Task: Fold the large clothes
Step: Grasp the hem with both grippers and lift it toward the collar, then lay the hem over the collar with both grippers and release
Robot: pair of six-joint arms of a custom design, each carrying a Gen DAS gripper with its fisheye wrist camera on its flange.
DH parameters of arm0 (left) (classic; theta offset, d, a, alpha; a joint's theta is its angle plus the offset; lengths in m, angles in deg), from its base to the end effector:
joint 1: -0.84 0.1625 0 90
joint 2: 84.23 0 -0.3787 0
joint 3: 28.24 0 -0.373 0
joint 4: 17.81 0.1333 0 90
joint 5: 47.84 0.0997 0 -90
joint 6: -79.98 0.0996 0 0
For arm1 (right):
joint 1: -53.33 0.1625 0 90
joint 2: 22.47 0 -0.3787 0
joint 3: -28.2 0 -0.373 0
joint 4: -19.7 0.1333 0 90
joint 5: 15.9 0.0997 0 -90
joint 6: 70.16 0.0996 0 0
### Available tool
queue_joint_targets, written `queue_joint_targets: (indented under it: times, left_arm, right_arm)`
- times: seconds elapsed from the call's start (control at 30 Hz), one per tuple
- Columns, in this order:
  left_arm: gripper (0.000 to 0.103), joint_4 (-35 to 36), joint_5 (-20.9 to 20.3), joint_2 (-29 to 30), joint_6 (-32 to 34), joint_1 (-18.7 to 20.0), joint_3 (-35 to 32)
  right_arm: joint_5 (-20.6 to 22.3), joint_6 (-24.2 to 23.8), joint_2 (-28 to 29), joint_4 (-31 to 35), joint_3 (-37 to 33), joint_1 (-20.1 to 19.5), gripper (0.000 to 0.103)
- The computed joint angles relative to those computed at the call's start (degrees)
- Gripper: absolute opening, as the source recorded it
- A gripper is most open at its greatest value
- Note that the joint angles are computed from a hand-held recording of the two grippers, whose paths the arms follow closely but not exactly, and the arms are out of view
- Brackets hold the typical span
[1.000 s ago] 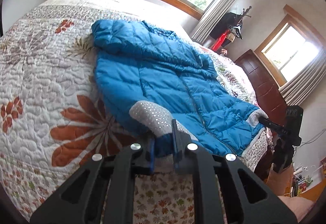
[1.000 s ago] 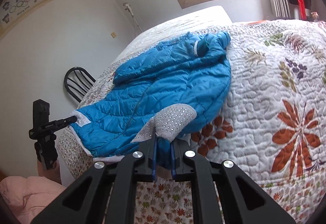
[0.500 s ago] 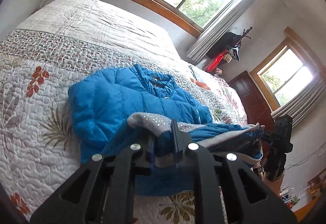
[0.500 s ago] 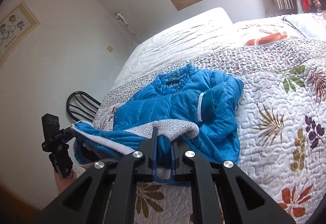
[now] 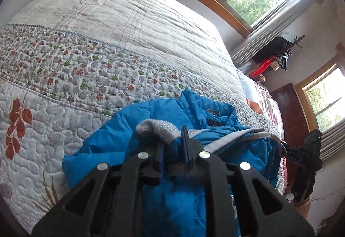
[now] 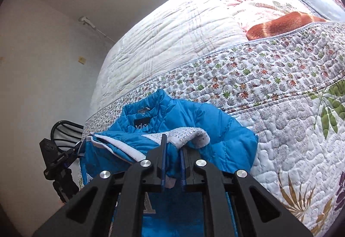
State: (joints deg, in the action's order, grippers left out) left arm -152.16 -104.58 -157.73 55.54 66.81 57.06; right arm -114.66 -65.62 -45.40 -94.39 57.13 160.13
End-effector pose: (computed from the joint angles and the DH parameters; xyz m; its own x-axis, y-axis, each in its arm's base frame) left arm -0.0733 -0.6259 0.4328 -0.9467 -0.2539 -0.1983 -0.0532 0.7303 -0.6811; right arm 0.3573 -0.7749 0.2084 -0.9786 -0.1676 0.1197 -0.1979 0.9262 -0.3210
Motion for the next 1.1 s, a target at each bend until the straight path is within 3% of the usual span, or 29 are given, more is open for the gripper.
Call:
queue_joint_targets:
  times: [0.23,0.33,0.4,0.43,0.47,0.53,0.6,0.67,0.77,0.83,0.9,0.97,1.0,1.03,1.1]
  left_arm:
    - [0.016,2.20,-3.90,4.36,-0.59,4.74,-4.65]
    - [0.018,3.70,-7.39,3.89,-1.62,5.47,-5.51]
    - [0.024,3.70,-10.35,2.73,-1.73,5.83,-5.20]
    - [0.025,3.39,-11.81,1.96,-1.72,5.84,-4.77]
    - [0.029,2.61,-12.96,1.09,-1.63,5.81,-4.10]
    - [0.040,-0.07,-14.48,-1.17,-2.31,5.62,-1.80]
    - [0.051,-2.62,-12.03,-3.93,-1.16,4.02,1.26]
    - [0.053,-3.52,-10.16,-6.43,0.88,2.35,3.84]
    - [0.070,-0.87,-1.55,-9.62,2.61,-1.48,8.38]
    - [0.070,2.82,5.50,-10.70,2.67,-3.75,11.07]
    - [0.070,3.92,7.05,-11.29,3.47,-4.48,13.44]
    - [0.066,3.82,6.77,-11.65,3.91,-4.40,15.10]
    - [0.060,4.64,7.70,-11.11,3.13,-4.52,15.25]
    - [0.054,5.24,9.21,-10.37,2.23,-4.69,15.28]
    - [0.030,4.41,9.77,-9.76,1.65,-4.48,15.49]
  right_arm:
    - [0.60,2.71,11.29,10.60,-19.14,-1.72,0.013]
    - [4.85,2.62,7.05,7.17,-11.76,-2.57,0.022]
    - [8.13,1.85,2.69,3.54,-4.56,-3.13,0.037]
    - [7.60,1.12,0.78,1.27,-1.37,-2.90,0.042]
    - [5.38,0.00,-1.27,-1.51,2.08,-2.37,0.053]
    - [2.04,-1.72,-4.17,-4.90,6.65,-1.62,0.059]
    - [1.24,-3.26,-6.61,-5.50,10.25,-1.37,0.059]
    - [-0.91,-5.38,-9.03,-6.78,14.56,-0.77,0.059]
    - [-1.49,-7.70,-12.31,-8.86,20.93,-0.64,0.059]
    - [-1.23,-8.93,-13.36,-9.80,23.79,-0.73,0.059]
    - [-2.11,-10.02,-13.32,-10.67,25.19,-0.63,0.059]
    - [-3.82,-10.33,-12.96,-12.30,26.05,-0.35,0.054]
    - [-4.79,-10.20,-12.60,-13.16,26.10,-0.19,0.042]
    - [-5.98,-10.32,-12.10,-13.57,25.80,-0.01,0.036]
    - [-7.06,-10.44,-11.78,-14.11,25.56,0.35,0.021]
